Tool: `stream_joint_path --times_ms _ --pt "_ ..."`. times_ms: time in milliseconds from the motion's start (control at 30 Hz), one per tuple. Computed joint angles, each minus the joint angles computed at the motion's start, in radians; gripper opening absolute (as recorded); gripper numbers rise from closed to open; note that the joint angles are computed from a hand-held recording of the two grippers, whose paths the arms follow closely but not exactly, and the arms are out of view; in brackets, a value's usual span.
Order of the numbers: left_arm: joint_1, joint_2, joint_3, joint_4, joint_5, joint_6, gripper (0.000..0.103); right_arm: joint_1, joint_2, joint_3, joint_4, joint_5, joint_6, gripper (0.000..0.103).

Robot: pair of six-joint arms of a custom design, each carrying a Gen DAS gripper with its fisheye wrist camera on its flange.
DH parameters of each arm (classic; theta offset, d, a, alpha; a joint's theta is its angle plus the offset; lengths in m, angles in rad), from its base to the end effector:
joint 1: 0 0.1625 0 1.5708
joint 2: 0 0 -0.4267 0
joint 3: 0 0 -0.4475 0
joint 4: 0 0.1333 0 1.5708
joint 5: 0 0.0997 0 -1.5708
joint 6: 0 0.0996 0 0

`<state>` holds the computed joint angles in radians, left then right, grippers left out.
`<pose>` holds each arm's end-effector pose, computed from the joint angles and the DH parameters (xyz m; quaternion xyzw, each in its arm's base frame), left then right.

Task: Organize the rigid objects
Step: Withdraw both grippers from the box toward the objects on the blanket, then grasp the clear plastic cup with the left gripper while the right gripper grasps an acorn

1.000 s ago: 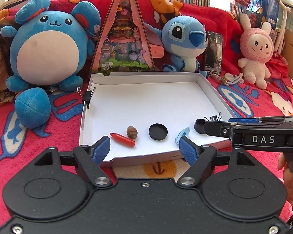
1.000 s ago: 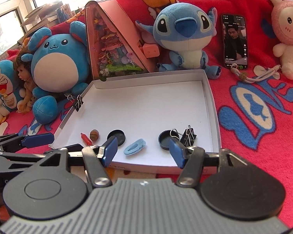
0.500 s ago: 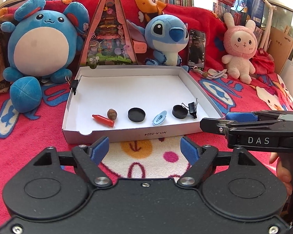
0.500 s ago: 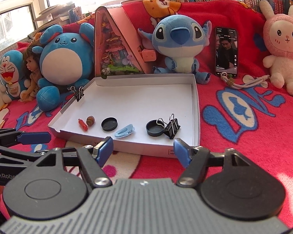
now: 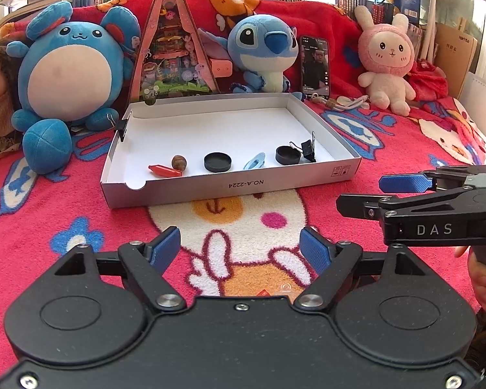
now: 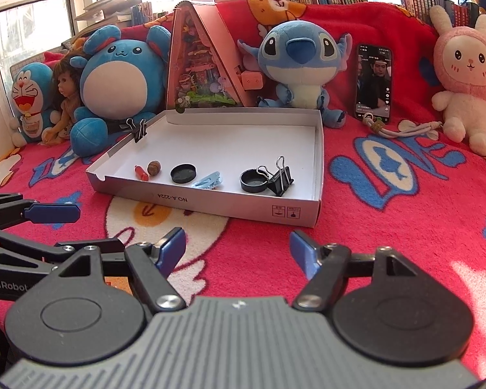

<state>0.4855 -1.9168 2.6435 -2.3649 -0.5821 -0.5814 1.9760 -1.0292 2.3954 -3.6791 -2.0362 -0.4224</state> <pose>-0.1580 -0.3282 0.2187 0.2038 0.8560 -0.3709 0.2969 0.2567 -0.3736 0.0917 0.2881 -0.8639 0.3510 0.2179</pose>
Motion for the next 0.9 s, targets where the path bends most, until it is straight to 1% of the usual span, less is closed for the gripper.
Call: stream_joint_path --times_ms 133,300,467,633,767,867,900 --pt "-0.033 -0.041 0.023 0.061 0.001 -0.048 0.080 -0.001 -0.007 0.024 -0.023 -0.003 -0.019 0.081" --pt "-0.071 -0.098 0.044 0.158 -0.001 -0.126 0.080 -0.002 -0.022 0.058 -0.031 0.000 -0.021 0.082" --pt "-0.106 -0.164 0.058 0.269 -0.003 -0.199 0.080 0.006 -0.021 0.085 -0.057 -0.018 -0.037 0.083" --pt "-0.141 -0.222 0.067 0.379 -0.007 -0.258 0.080 0.007 -0.026 0.108 -0.059 -0.030 -0.033 0.083" --pt "-0.155 -0.256 0.070 0.441 -0.028 -0.290 0.080 0.008 -0.023 0.119 -0.062 -0.047 -0.035 0.083" --pt "-0.164 -0.281 0.071 0.481 -0.043 -0.308 0.077 0.011 -0.022 0.127 -0.066 -0.059 -0.034 0.083" --pt "-0.170 -0.289 0.071 0.501 -0.044 -0.319 0.075 0.010 -0.024 0.130 -0.065 -0.060 -0.032 0.083"
